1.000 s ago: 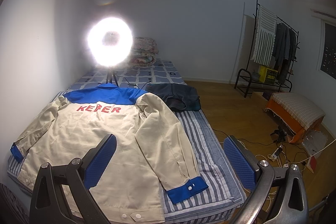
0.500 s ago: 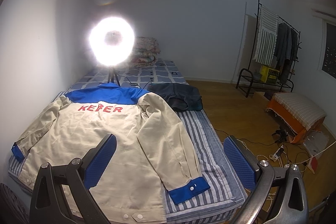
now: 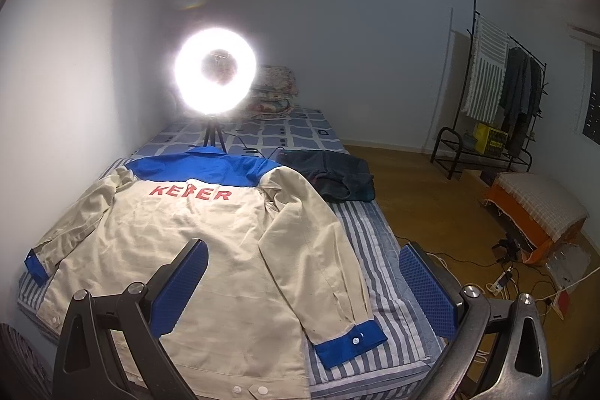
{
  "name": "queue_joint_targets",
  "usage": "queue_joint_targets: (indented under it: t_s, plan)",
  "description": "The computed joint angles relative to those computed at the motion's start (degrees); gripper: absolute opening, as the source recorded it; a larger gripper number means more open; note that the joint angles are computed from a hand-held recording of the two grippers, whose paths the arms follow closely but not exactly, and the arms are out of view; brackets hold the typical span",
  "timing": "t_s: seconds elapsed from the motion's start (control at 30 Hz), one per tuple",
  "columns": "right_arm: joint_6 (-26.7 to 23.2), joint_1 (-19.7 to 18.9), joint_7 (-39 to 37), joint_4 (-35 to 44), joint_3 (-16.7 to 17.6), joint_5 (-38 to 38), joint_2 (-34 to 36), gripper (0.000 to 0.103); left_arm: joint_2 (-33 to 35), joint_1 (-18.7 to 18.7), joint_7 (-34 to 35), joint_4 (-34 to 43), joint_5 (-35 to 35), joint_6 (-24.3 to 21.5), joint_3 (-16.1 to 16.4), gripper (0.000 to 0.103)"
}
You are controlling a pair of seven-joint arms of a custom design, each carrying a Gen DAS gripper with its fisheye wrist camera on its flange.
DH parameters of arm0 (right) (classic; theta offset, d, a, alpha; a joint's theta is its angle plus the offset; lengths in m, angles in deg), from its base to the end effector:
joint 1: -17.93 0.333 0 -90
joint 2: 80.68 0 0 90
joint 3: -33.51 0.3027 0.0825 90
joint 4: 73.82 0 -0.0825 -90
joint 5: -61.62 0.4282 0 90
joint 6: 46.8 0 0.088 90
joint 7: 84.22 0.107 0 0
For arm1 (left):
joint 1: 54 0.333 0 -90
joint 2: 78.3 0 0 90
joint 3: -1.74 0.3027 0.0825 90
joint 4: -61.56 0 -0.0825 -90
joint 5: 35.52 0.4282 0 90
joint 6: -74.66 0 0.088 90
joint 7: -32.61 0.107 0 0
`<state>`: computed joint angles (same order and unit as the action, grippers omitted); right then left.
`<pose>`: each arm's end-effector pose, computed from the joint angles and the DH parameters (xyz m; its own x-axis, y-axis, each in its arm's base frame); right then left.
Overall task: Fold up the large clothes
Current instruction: 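Reach the right gripper to the blue sleeve cuff and grasp it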
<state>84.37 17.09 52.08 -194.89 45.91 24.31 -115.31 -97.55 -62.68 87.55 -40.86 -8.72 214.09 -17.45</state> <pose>0.4482 0.1088 0.7221 -0.4024 -0.9083 0.1145 -0.5042 0.1155 -0.8558 0.4595 -0.2861 0.7810 -0.0898 -0.9950 -0.0426 -0.4607 0.0794 -0.8840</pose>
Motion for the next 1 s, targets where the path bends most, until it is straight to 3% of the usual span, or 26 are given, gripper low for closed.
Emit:
queue_joint_targets:
  t_s: [0.3,0.43,0.63,0.83,1.0]
  plan:
    - [2.39,1.88,-2.70,5.43,0.28,-0.18,6.72,0.103,-2.50,0.15,0.22,-4.17,-3.01,-0.65,1.92,0.103]
    - [7.30,3.66,-3.95,8.85,-0.15,-1.31,11.67,0.103,-6.22,0.36,0.76,-8.86,-6.85,-1.15,3.72,0.103]
    - [12.03,8.08,-9.50,17.12,-1.57,0.17,21.32,0.101,-13.87,2.93,-1.38,-17.06,-7.84,-2.02,3.52,0.103]
    - [13.12,15.04,-21.85,28.64,-4.42,10.98,33.23,0.089,-19.76,3.89,-1.78,-23.43,-9.05,-2.63,3.46,0.097]
    - [10.36,19.56,-35.03,40.91,-4.86,23.10,45.01,0.072,-22.00,2.90,-0.75,-25.98,-13.14,-4.11,4.98,0.086]
